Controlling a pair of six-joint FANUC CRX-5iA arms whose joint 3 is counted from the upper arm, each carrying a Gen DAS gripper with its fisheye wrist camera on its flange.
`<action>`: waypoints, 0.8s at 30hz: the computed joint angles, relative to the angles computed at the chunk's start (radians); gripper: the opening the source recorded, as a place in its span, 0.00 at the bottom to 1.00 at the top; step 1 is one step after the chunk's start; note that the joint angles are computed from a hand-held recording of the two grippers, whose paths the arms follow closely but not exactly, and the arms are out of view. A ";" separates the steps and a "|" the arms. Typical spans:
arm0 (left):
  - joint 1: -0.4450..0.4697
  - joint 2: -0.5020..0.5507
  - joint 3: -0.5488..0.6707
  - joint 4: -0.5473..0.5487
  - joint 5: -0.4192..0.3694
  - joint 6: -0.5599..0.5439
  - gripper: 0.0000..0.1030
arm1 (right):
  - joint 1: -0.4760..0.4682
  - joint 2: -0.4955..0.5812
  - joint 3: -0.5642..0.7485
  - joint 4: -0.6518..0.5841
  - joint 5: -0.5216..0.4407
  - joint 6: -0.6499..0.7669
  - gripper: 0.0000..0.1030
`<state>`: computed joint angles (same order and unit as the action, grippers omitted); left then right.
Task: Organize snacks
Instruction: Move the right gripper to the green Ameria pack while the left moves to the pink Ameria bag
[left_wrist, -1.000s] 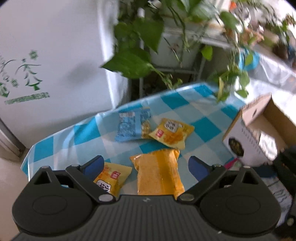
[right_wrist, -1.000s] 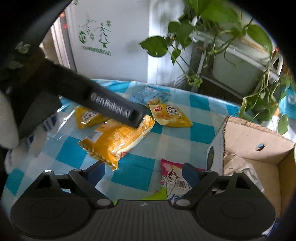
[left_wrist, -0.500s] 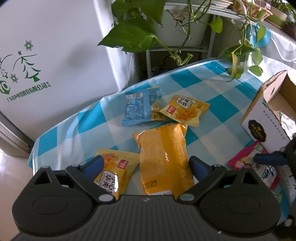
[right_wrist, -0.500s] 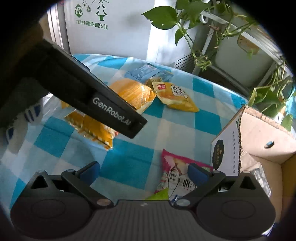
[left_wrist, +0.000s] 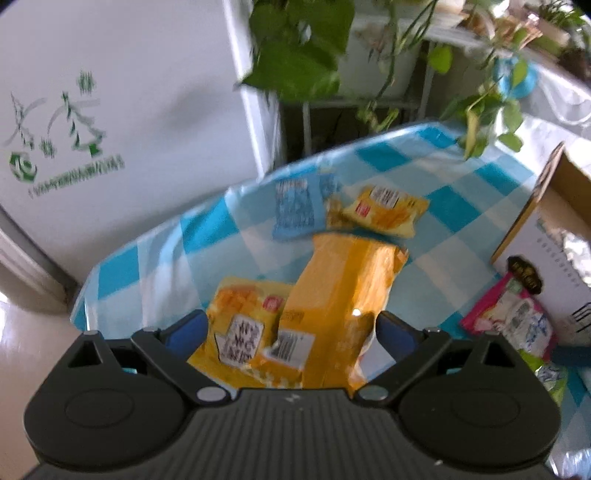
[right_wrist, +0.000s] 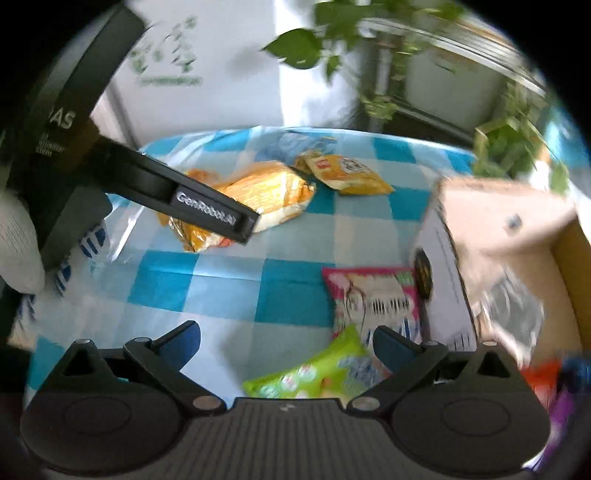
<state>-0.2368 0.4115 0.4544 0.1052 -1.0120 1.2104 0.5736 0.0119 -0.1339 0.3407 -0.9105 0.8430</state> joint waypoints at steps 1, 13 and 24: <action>0.003 -0.010 -0.016 0.019 0.021 -0.020 0.94 | 0.017 -0.011 -0.019 0.032 -0.012 -0.064 1.00; 0.008 -0.046 -0.105 0.251 0.054 -0.155 0.92 | 0.065 -0.088 -0.146 0.082 -0.047 -0.553 0.97; -0.021 -0.060 -0.160 0.338 0.084 -0.313 0.92 | 0.089 -0.025 -0.131 0.213 -0.144 -0.679 0.68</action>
